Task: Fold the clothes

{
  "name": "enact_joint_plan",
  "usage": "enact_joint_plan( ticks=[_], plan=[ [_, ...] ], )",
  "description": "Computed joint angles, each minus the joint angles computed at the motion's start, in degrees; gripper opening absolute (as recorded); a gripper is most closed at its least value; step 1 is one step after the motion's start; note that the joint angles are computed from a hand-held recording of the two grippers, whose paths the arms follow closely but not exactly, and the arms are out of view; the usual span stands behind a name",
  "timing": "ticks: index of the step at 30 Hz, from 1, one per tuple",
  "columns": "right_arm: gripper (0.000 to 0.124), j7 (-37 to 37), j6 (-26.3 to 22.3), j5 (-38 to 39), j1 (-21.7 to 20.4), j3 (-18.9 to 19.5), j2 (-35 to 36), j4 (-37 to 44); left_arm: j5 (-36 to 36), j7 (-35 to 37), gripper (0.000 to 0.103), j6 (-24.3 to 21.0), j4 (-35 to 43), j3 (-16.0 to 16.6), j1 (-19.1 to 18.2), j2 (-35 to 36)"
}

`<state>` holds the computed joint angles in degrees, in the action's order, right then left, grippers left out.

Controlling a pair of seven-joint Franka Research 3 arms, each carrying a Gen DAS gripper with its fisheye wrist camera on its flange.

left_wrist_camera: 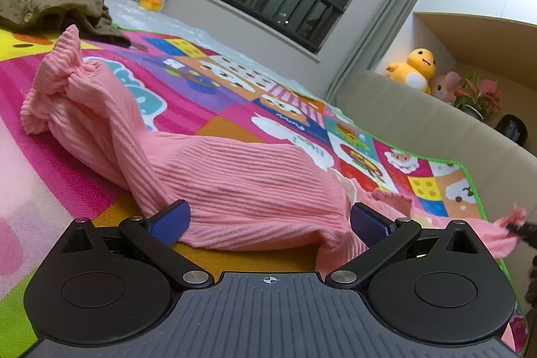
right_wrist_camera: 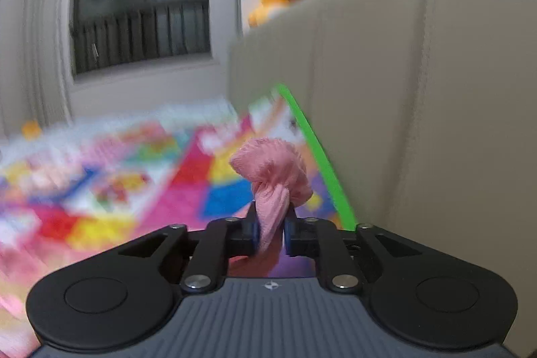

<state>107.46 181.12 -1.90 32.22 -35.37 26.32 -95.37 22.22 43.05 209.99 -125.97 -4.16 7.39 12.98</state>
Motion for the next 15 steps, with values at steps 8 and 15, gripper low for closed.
enact_joint_plan(
  ticks=[8,15],
  plan=[
    [0.033,6.72,-4.00,-4.65,1.08,-3.08,0.76,-3.08,0.04,-0.10,0.103,0.41,-0.09,0.01,0.08,0.10],
    [0.017,3.82,-1.12,-5.73,-0.85,0.30,-0.08,-0.86,-0.27,0.17,0.103,0.65,-0.27,0.08,-0.09,0.06]
  ],
)
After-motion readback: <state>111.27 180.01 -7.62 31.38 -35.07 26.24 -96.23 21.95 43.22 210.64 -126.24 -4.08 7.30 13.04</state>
